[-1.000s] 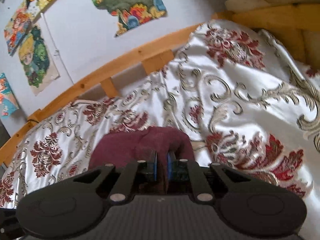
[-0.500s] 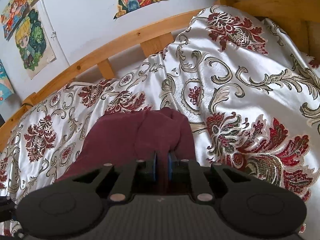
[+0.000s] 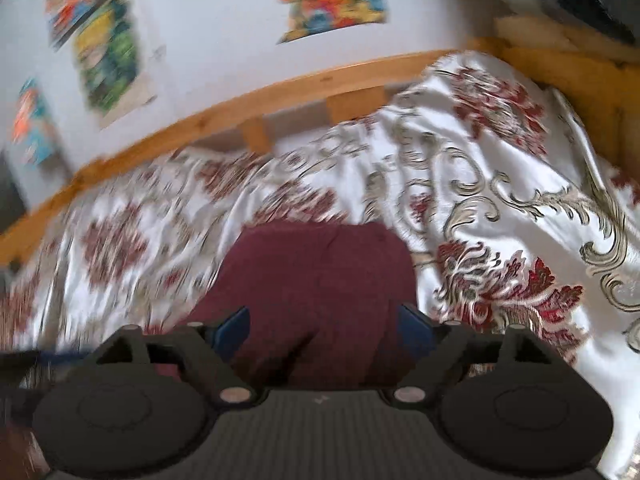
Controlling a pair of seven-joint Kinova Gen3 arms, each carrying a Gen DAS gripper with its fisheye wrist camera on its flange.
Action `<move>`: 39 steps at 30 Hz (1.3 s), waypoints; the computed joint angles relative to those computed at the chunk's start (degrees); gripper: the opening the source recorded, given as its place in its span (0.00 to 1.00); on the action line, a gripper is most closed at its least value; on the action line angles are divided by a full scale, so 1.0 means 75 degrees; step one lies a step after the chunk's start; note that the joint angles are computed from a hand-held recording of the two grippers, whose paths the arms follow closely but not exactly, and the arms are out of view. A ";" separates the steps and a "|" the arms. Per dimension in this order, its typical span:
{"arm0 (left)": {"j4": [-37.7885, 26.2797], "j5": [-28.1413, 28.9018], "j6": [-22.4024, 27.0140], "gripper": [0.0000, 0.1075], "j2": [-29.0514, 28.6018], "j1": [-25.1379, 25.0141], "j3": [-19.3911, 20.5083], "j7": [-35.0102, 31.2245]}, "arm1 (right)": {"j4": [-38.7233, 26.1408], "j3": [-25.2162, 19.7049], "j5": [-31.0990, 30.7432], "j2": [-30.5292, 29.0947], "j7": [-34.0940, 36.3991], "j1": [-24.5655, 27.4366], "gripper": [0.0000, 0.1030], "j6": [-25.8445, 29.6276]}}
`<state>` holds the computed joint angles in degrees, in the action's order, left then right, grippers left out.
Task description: Fold small clothes
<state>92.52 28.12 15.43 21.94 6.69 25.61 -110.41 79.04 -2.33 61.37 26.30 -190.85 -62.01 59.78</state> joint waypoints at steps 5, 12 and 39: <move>-0.0661 -0.0387 0.0582 0.87 0.0258 0.0919 -0.1188 0.1458 | 0.0284 0.1220 -0.0334 0.0020 -0.0230 -0.1169 0.67 -0.0344; -0.1800 -0.0567 0.2031 0.64 0.1029 0.0796 -0.1104 0.1880 | -0.0089 0.1510 -0.0794 0.0313 0.1131 -0.1217 0.26 -0.0583; -0.1827 -0.1145 0.2169 0.69 0.1140 0.1268 -0.1400 0.1823 | 0.2289 -0.0472 0.2521 -0.0574 -0.4634 0.1435 0.74 -0.2215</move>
